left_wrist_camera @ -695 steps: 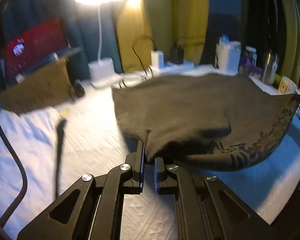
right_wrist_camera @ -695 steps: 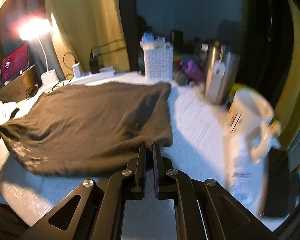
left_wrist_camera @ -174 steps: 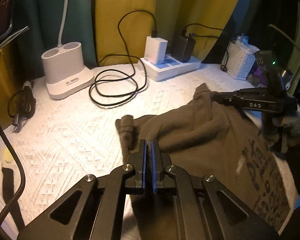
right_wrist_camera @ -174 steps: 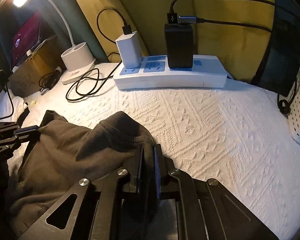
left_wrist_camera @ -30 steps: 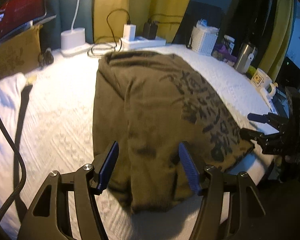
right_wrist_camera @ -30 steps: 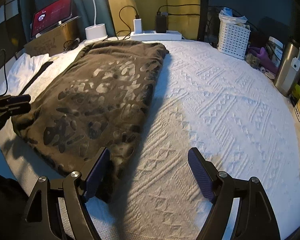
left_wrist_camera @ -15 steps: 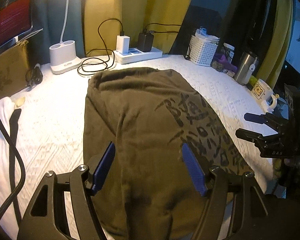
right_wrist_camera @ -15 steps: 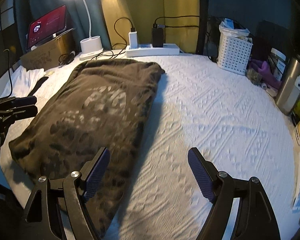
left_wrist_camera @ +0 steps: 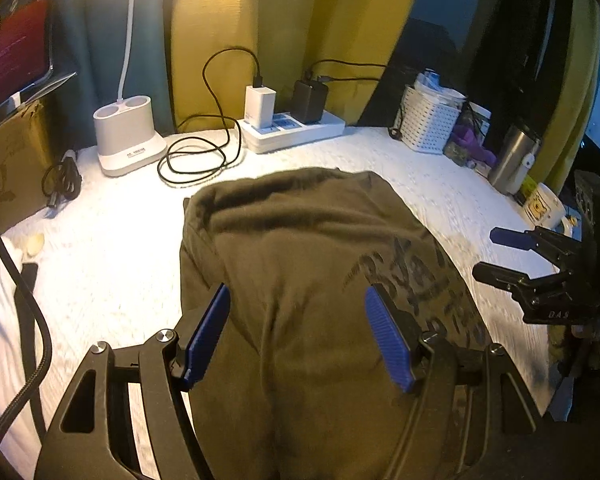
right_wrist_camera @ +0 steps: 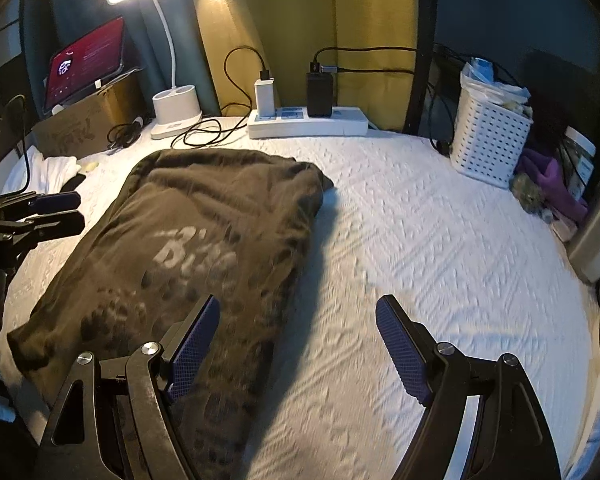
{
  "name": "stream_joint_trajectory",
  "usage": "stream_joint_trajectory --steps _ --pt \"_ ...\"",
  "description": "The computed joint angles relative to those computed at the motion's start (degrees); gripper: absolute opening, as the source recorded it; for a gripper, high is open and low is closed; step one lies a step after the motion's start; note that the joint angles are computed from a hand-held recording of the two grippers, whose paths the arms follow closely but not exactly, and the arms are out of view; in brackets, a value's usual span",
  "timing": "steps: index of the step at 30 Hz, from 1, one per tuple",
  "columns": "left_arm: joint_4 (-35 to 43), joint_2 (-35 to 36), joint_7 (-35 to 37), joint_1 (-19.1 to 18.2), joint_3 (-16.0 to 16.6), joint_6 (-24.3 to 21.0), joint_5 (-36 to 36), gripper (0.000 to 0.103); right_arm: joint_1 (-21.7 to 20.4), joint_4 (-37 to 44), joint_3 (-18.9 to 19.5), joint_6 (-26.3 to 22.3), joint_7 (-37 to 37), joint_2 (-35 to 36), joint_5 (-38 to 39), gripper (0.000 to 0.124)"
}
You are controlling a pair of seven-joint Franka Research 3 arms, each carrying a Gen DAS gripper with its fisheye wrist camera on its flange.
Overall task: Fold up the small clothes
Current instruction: 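Grasp the end of the folded brown T-shirt with both grippers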
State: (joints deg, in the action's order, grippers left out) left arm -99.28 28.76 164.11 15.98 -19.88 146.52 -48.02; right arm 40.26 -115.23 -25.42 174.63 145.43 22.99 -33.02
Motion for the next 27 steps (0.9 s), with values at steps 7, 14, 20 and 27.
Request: stream_joint_trajectory --steps 7,14,20,27 --pt "6.85 4.85 -3.71 -1.35 0.04 0.56 3.81 0.07 -7.04 5.61 6.4 -1.63 -9.67 3.61 7.17 0.082" --pt "16.85 12.27 -11.33 -2.51 -0.13 0.96 11.74 0.07 -11.83 12.38 10.1 -2.11 -19.0 8.52 15.6 0.082" --pt "29.54 21.45 -22.07 -3.37 -0.17 -3.91 18.45 0.071 -16.91 17.67 14.62 -2.05 -26.14 12.23 23.54 0.082" --pt "43.06 30.0 -28.61 -6.58 1.15 -11.99 27.19 0.076 -23.74 22.92 21.63 -2.83 -34.54 16.52 32.79 0.082"
